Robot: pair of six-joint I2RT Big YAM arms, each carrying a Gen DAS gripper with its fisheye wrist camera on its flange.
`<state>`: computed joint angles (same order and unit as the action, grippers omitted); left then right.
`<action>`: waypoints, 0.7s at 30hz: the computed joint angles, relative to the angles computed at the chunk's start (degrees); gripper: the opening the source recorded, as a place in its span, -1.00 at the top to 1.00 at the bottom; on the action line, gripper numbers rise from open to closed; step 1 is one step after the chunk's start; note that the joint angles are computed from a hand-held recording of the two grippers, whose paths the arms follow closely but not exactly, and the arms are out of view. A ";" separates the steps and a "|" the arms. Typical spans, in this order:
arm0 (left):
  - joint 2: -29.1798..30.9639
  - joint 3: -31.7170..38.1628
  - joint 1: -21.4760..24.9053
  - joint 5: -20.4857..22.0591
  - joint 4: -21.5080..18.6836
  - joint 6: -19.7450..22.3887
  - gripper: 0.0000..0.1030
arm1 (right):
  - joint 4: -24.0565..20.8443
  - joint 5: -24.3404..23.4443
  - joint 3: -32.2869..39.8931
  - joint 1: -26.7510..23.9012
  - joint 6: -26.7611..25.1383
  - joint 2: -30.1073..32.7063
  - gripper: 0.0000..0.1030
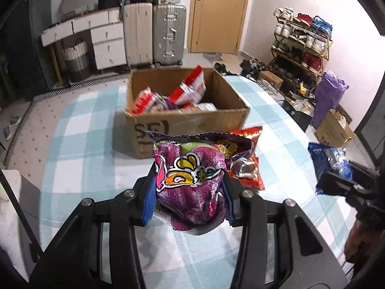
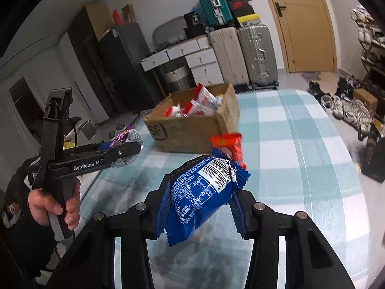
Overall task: Organize snacks
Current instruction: 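Carry the purple candy bag and blue biscuit pack over the cardboard box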
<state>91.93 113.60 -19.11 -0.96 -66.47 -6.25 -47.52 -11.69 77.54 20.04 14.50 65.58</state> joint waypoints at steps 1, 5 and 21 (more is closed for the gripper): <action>-0.22 0.43 0.18 0.10 -0.35 0.00 0.19 | -0.20 0.13 0.79 0.15 -0.28 0.32 0.13; -1.20 2.25 0.90 0.22 -1.65 -0.10 0.19 | -0.66 -0.01 4.49 0.81 -1.13 1.96 0.13; 6.69 26.67 2.46 1.94 -15.57 -0.55 0.19 | -7.89 -0.72 28.10 2.05 -4.99 16.01 0.13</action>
<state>98.62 140.27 -16.65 0.98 -82.03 -6.80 -55.41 -12.41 105.64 22.09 9.51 81.60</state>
